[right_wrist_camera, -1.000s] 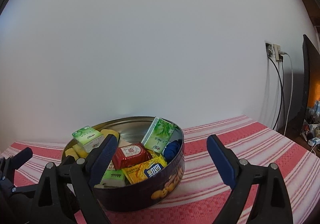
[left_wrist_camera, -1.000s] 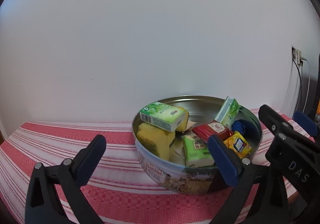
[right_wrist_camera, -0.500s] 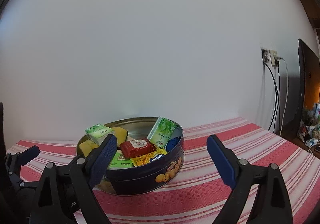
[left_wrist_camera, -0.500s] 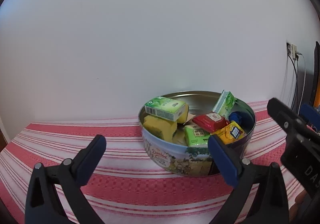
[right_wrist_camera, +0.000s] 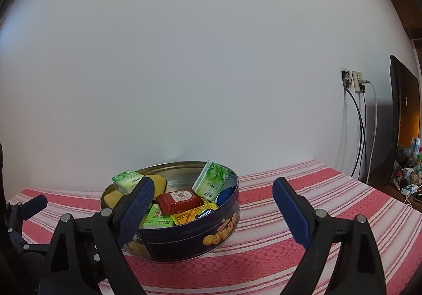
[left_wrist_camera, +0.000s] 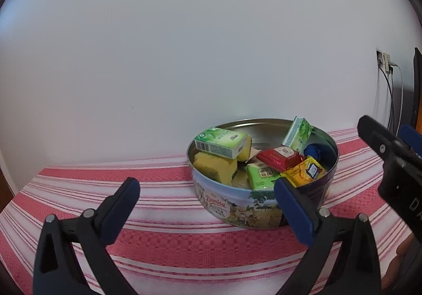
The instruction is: Organize objects
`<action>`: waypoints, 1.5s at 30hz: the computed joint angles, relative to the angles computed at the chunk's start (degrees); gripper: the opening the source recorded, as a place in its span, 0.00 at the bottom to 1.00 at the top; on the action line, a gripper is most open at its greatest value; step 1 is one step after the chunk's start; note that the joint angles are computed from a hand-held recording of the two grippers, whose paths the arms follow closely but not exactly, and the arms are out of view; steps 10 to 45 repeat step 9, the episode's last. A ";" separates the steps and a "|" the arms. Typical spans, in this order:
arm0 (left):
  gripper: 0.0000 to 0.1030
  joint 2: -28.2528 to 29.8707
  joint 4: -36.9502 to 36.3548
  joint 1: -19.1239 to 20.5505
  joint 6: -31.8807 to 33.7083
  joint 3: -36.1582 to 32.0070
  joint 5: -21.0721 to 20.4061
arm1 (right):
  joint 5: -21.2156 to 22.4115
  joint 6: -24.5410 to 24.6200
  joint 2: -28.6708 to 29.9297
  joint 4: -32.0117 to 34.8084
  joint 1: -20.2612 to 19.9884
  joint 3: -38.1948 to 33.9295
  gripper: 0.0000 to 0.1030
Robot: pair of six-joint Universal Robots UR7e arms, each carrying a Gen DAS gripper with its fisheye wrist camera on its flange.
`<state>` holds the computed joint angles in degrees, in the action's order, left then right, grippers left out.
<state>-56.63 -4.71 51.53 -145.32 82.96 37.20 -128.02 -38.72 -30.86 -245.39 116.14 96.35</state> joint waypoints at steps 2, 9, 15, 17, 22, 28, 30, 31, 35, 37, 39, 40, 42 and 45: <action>1.00 0.17 1.59 0.17 -1.55 -0.53 0.40 | 0.03 -0.63 0.14 -1.10 0.01 -0.33 0.90; 1.00 -0.29 1.24 0.26 -1.29 -0.11 0.93 | -0.39 0.44 -0.06 -1.26 -0.25 -0.38 0.90; 1.00 -0.29 1.24 0.26 -1.29 -0.11 0.93 | -0.39 0.44 -0.06 -1.26 -0.25 -0.38 0.90; 1.00 -0.29 1.24 0.26 -1.29 -0.11 0.93 | -0.39 0.44 -0.06 -1.26 -0.25 -0.38 0.90; 1.00 -0.29 1.24 0.26 -1.29 -0.11 0.93 | -0.39 0.44 -0.06 -1.26 -0.25 -0.38 0.90; 1.00 -0.29 1.24 0.26 -1.29 -0.11 0.93 | -0.39 0.44 -0.06 -1.26 -0.25 -0.38 0.90; 1.00 -0.29 1.24 0.26 -1.29 -0.11 0.93 | -0.39 0.44 -0.06 -1.26 -0.25 -0.38 0.90; 1.00 -0.29 1.24 0.26 -1.29 -0.11 0.93 | -0.39 0.44 -0.06 -1.26 -0.25 -0.38 0.90; 1.00 -0.29 1.24 0.26 -1.29 -0.11 0.93 | -0.39 0.44 -0.06 -1.26 -0.25 -0.38 0.90; 1.00 -0.29 1.24 0.26 -1.29 -0.11 0.93 | -0.39 0.44 -0.06 -1.26 -0.25 -0.38 0.90; 1.00 -0.29 1.24 0.26 -1.29 -0.11 0.93 | -0.39 0.44 -0.06 -1.26 -0.25 -0.38 0.90; 1.00 -0.29 1.24 0.26 -1.29 -0.11 0.93 | -0.39 0.44 -0.06 -1.26 -0.25 -0.38 0.90; 1.00 -0.29 1.24 0.26 -1.29 -0.11 0.93 | -0.39 0.44 -0.06 -1.26 -0.25 -0.38 0.90; 1.00 -0.29 1.24 0.26 -1.29 -0.11 0.93 | -0.39 0.44 -0.06 -1.26 -0.25 -0.38 0.90</action>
